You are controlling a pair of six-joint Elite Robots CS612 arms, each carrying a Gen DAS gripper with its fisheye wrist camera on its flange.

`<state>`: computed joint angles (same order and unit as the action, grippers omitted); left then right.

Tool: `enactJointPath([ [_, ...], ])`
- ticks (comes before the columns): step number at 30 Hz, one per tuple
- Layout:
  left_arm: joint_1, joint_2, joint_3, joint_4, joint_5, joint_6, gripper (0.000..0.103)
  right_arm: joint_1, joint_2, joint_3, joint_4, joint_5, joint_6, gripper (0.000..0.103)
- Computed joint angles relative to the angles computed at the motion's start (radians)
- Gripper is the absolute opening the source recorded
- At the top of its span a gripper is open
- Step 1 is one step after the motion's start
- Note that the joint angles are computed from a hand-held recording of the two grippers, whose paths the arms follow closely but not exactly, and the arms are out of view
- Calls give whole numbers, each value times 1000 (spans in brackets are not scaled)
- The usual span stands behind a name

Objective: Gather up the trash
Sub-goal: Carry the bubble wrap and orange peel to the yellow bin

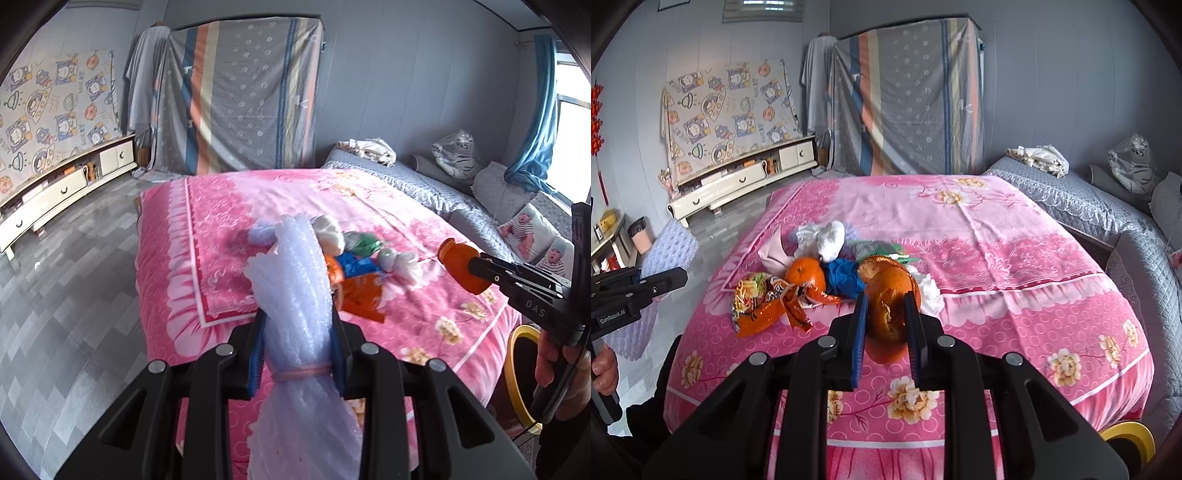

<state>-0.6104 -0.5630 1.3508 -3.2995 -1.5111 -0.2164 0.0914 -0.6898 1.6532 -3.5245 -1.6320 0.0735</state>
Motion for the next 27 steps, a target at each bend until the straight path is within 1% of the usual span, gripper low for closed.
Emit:
enactJointPath([
  [5, -15, -7, -6, -35, -14, 35, 27, -7, -28, 42, -64, -26, 11, 18],
  [10, -29, -12, -18, -64, -47, 71, 27, -11, -52, 83, -122, -78, 11, 18],
  [13, -42, -11, -27, -75, -54, 99, 27, -20, -66, 106, -145, -102, 20, 18],
  [23, -78, -2, -70, -81, -120, 167, 27, -56, -117, 207, -241, -187, 68, 18],
  [27, -93, 4, -86, -76, -163, 192, 27, -72, -129, 242, -262, -221, 100, 18],
])
